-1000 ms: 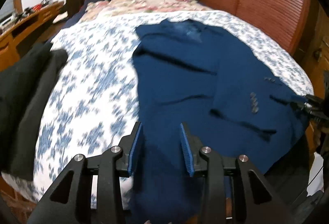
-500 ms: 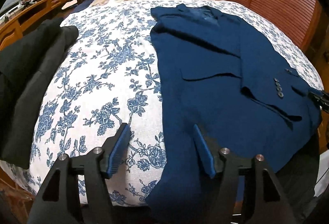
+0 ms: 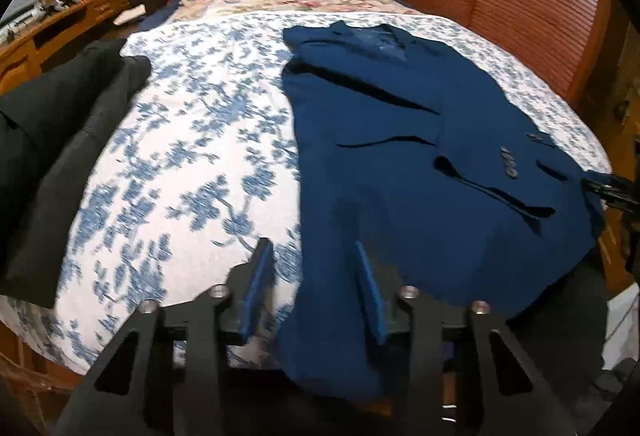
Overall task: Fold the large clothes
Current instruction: 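Close both grippers on the jacket hem, then lift the hem with both grippers and fold it toward the collar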
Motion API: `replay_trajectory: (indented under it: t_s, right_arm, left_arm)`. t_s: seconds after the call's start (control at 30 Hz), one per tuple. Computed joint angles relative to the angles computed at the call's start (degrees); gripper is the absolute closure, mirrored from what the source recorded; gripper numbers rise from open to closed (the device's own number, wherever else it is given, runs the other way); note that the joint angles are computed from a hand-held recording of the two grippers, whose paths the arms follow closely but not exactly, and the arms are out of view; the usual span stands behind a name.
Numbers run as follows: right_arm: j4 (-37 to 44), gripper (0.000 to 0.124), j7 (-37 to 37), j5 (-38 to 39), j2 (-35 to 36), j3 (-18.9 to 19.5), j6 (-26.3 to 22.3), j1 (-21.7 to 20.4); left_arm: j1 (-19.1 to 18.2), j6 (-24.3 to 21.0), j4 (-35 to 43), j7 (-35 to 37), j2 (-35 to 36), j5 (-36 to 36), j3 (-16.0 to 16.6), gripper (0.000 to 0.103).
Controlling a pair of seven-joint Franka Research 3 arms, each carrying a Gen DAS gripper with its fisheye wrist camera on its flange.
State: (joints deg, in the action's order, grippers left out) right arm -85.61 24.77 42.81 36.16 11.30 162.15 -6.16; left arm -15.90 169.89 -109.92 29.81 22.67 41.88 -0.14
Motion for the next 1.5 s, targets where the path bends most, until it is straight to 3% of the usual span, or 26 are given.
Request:
replay_trajectory:
  t_s: [0.07, 0.17, 0.2, 0.27, 0.33, 0.43, 0.53, 0.73, 0.93, 1.3, 1.4, 1.5]
  right_arm:
    - [-0.2, 0.059, -0.5, -0.1, -0.3, 0.2, -1.4, -0.4]
    - [0.9, 0.064, -0.6, -0.3, -0.2, 0.0, -6.7, -0.9]
    - [0.9, 0.070, -1.2, -0.6, -0.2, -0.2, -7.6, -0.6]
    - [1.1, 0.107, -2.5, -0.9, -0.1, -0.5, -8.5, -0.1]
    - [2.7, 0.117, -2.5, -0.4, 0.4, -0.5, -11.6, -0.3]
    - [4.7, 0.118, -4.0, 2.6, 0.6, 0.6, -15.2, -1.7]
    - [6.5, 0.119, -6.3, 7.7, 0.0, 1.8, -18.0, -3.4]
    - [8.0, 0.120, -11.5, 19.4, -3.5, 2.7, -23.6, -6.0]
    - [2.9, 0.120, -19.7, 31.4, -10.5, 1.7, -27.3, -8.5]
    - [-13.9, 0.120, -34.1, 46.8, -28.4, -6.6, -40.4, -11.8]
    - [-18.1, 0.120, -38.1, 49.8, -31.7, -9.0, -40.3, -10.5]
    - [-17.5, 0.120, -38.7, 50.0, -31.0, -10.4, -35.1, -7.5]
  left_arm:
    - [1.8, 0.9, -0.4, 3.0, 0.3, -2.4, -2.3, 0.071]
    - [1.8, 0.8, -0.3, 4.8, 0.6, -4.2, -2.5, 0.072]
    - [1.8, 1.0, -0.3, 5.3, 0.6, -4.7, -2.6, 0.081]
    - [2.3, 1.6, -0.6, 6.5, 0.3, -6.2, -3.1, 0.092]
    - [0.4, 1.3, -0.6, 5.9, -0.6, -5.0, -1.4, 0.095]
    - [-4.2, 0.6, 0.3, -0.4, -2.6, 2.6, 3.5, 0.097]
    - [-5.1, -0.2, 1.9, -4.7, -4.8, 9.1, 4.4, 0.098]
    - [-2.6, -3.0, 8.2, -2.4, -5.8, 12.6, -0.3, 0.099]
    - [-2.7, -3.5, 11.5, -6.4, -8.6, 19.6, -1.8, 0.099]
    - [-0.5, -5.1, 12.5, -13.6, -16.1, 31.4, -6.3, 0.099]
    - [0.7, -5.4, 13.4, -13.5, -15.5, 31.6, -7.3, 0.099]
    - [1.5, -5.8, 15.9, -10.6, -12.2, 28.0, -7.3, 0.099]
